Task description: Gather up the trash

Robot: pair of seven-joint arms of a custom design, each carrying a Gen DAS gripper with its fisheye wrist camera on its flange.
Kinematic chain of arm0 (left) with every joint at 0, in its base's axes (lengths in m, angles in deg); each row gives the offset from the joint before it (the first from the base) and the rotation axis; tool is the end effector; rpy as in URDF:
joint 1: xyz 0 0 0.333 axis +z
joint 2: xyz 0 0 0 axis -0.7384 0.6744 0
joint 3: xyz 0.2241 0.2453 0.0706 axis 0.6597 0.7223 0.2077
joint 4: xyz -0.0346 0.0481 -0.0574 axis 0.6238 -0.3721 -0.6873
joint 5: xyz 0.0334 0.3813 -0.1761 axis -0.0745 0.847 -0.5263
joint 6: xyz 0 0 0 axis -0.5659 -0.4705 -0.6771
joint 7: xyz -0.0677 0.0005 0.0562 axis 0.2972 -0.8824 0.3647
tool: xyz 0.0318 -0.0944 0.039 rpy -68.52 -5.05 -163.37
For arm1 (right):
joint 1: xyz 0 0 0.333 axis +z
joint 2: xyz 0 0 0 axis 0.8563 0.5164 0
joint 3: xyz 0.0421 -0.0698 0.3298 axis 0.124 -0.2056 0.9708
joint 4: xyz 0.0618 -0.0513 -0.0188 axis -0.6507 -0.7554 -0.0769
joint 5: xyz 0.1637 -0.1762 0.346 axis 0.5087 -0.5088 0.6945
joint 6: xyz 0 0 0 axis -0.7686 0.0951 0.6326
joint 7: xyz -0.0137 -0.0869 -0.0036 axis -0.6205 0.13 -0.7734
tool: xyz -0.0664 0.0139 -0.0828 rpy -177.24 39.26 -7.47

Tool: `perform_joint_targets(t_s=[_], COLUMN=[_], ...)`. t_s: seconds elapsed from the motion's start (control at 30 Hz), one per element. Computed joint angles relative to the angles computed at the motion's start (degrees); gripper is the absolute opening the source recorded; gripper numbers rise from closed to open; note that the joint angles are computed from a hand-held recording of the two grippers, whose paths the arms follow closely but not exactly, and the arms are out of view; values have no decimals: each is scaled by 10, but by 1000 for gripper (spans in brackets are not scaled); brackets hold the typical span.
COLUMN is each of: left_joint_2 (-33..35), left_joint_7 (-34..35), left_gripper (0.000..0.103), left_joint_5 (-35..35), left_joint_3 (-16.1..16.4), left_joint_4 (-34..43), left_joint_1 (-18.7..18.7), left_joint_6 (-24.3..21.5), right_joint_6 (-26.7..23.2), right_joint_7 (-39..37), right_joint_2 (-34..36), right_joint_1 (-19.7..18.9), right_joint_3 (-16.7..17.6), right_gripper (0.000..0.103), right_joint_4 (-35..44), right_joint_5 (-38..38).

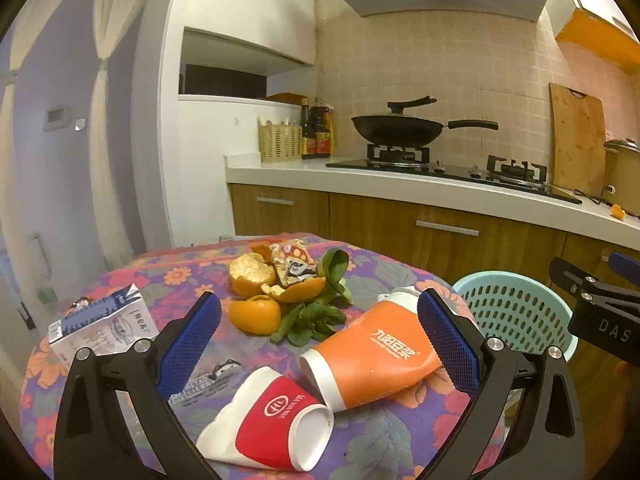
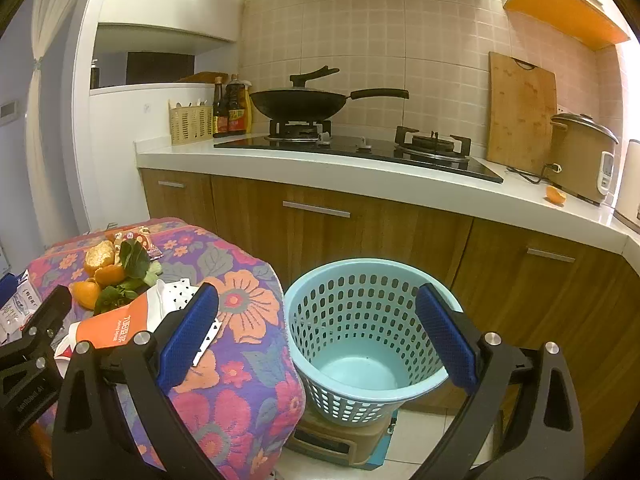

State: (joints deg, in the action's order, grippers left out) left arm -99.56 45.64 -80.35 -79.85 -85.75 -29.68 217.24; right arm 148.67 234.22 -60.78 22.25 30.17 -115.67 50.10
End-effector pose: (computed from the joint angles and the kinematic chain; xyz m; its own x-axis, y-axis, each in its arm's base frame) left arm 0.4467 -0.1488 0.5185 -0.1504 -0.9885 -0.0133 -0.3152 0.0607 -0.9471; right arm 0.4163 0.1682 0.5337 -0.3169 -0.9482 0.0201 -0.3909 0.1113 -0.9137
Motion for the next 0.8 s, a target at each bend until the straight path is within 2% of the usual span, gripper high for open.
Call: perform_joint_targets(t_s=[0.17,0.33,0.53,0.73,0.8], left_joint_2=[11,16,17,14,15], left_joint_7=[-11,-16,-17,-11,-14], left_gripper=[95,95,95,95,95], left_joint_5=[27,43,48,39,47], left_joint_3=[49,82,95,81,95], left_joint_4=[1,-1,-2,-3,-3], left_joint_1=[-44,-74,-88,-79,-89], left_joint_6=[0,4,2,3,2], right_joint_6=[0,0,1,-2,-3], right_joint_7=[1,4,6,9,10], right_joint_2=[1,-1,-2,-7,-8], right_joint_1=[-1,-5,-8,-8,-8], right_joint_3=[1,4,3,3,3], right_gripper=[94,94,94,94,94], right_joint_4=[1,1,-2,-5,-6], right_joint_5=[-1,-2,-2,-2,-2])
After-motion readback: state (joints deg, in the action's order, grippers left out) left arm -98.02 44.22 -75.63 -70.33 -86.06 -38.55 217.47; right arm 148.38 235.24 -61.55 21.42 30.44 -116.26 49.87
